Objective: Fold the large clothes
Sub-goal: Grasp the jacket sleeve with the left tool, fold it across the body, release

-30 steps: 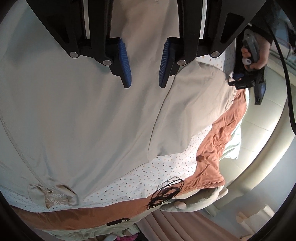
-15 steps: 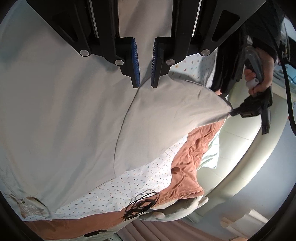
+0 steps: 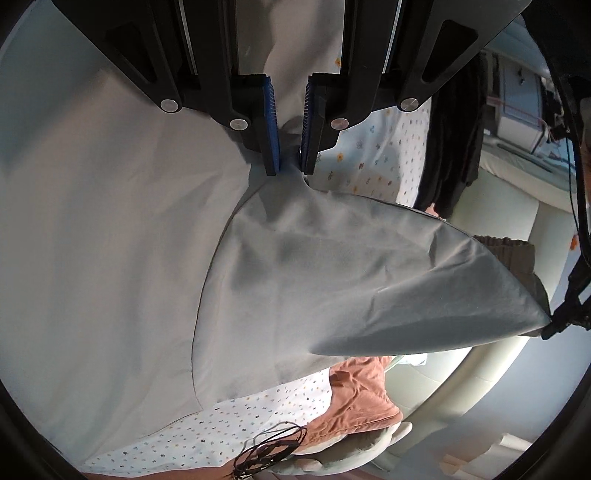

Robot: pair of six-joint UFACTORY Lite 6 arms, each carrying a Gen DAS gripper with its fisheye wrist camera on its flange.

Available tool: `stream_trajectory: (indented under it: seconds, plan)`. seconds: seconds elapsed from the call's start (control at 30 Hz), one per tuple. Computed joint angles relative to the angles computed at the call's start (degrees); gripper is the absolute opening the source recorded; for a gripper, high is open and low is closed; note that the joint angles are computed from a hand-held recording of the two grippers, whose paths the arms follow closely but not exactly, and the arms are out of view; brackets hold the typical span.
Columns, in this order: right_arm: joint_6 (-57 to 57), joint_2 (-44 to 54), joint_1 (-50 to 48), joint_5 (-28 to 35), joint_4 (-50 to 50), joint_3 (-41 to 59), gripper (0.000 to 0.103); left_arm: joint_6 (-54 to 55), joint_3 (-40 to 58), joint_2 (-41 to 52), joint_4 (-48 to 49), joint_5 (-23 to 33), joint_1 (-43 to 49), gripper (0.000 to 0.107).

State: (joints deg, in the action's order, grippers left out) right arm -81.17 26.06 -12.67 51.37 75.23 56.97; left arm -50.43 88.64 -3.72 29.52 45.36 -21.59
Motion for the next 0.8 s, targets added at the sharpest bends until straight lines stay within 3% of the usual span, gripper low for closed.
stream_trajectory:
  seconds: [0.33, 0.5, 0.8]
  plan:
    - [4.24, -5.47, -12.90, 6.58, -5.56, 0.14, 0.014, -2.63, 19.53, 11.78, 3.11, 7.99, -16.73, 0.002]
    - [7.41, -6.93, -22.29, 11.37, -8.32, 3.12, 0.014, -2.07, 28.67, 19.80, 2.31, 9.34, -22.94, 0.002]
    - [12.59, -3.42, -36.79, 18.26, -11.03, 16.04, 0.014, 4.21, 52.02, 39.78, -4.97, 11.84, -29.54, 0.002]
